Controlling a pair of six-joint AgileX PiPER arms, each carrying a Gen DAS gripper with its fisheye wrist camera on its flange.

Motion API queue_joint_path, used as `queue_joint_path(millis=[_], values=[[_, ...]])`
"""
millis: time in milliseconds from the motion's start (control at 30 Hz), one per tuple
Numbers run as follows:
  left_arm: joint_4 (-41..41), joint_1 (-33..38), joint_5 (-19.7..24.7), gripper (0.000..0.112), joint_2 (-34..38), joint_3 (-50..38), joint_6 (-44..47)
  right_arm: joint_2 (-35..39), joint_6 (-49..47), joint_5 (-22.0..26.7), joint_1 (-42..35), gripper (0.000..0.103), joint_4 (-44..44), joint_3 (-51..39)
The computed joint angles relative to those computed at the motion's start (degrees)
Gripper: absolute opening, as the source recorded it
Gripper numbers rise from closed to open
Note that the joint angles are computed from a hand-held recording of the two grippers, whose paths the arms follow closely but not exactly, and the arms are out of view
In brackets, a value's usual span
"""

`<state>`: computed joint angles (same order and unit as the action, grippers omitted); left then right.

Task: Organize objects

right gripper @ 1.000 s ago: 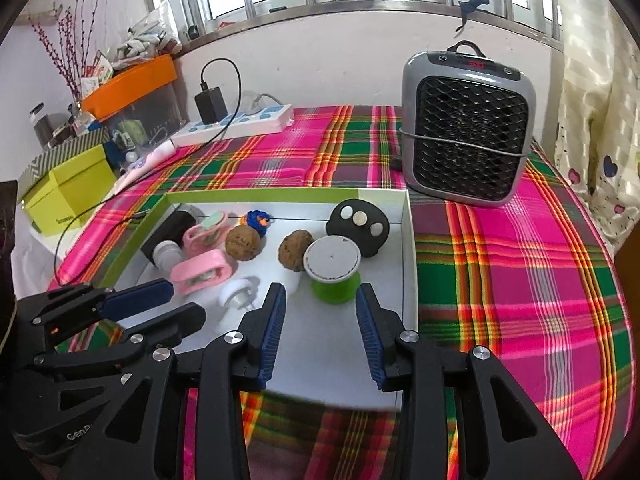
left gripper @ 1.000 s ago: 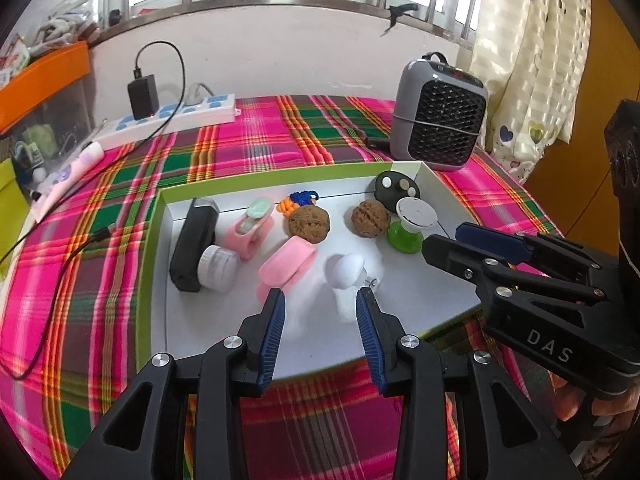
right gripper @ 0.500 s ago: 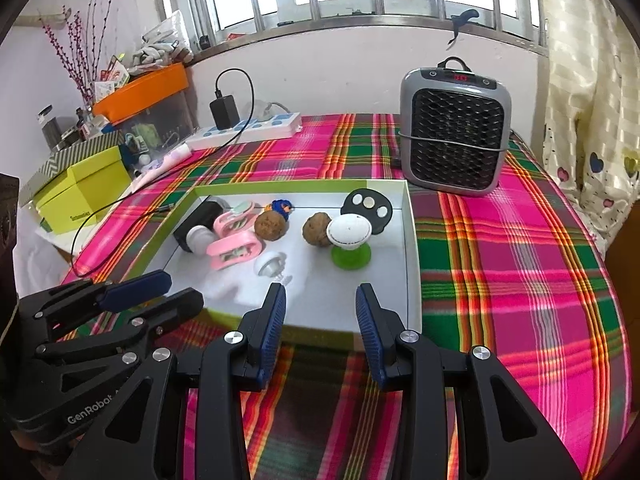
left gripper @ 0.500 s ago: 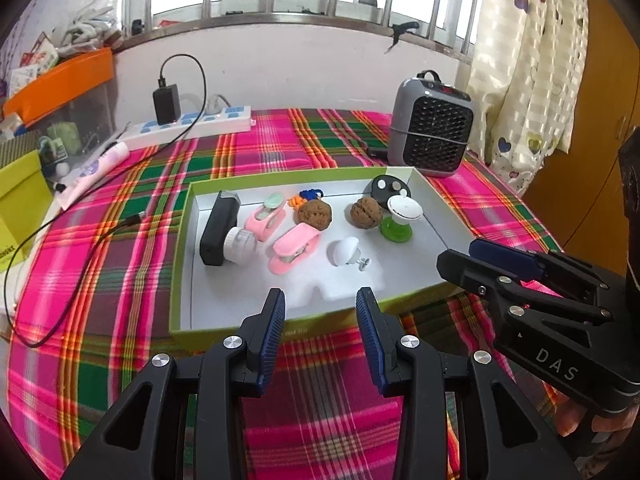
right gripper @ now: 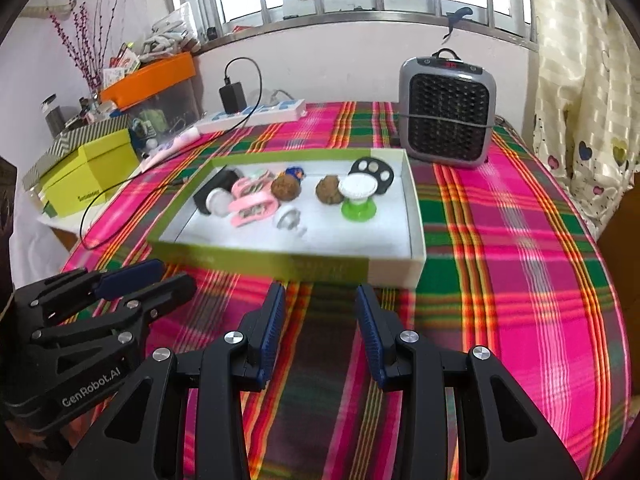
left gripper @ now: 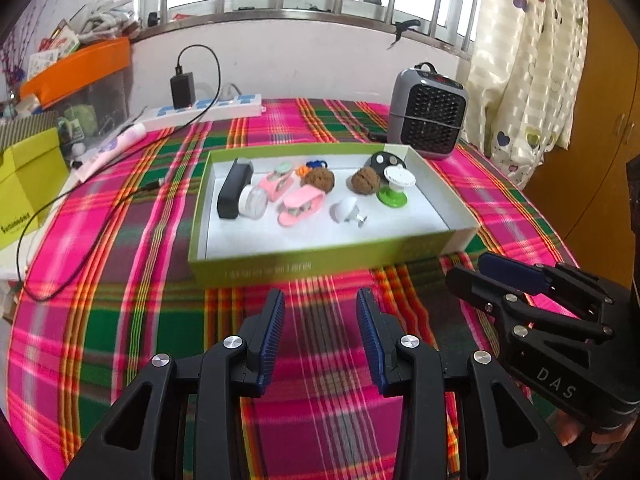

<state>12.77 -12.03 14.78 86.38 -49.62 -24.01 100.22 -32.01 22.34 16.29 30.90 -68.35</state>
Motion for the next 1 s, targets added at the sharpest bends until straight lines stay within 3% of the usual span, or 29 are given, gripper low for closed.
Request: queue_joint_path(millis=[333,933,1000], values=[[1.2,-1.3,0.3,0.035,-2.5,3.8,-2.0,-3.0,0.3,-1.4,0.2,0.038,-0.2,6.2],[15.2,-4.4,1.2,0.035,-1.8,7.1,-19.2,-3.4,5.6,-2.6,0.5,0.038,-5.4,9.6],[10.8,-3.8,0.2,0.035,-2.1,7.5,-15.5,-3.4,6.3,-2.8,0.7,0.040,-6.2,9.7]])
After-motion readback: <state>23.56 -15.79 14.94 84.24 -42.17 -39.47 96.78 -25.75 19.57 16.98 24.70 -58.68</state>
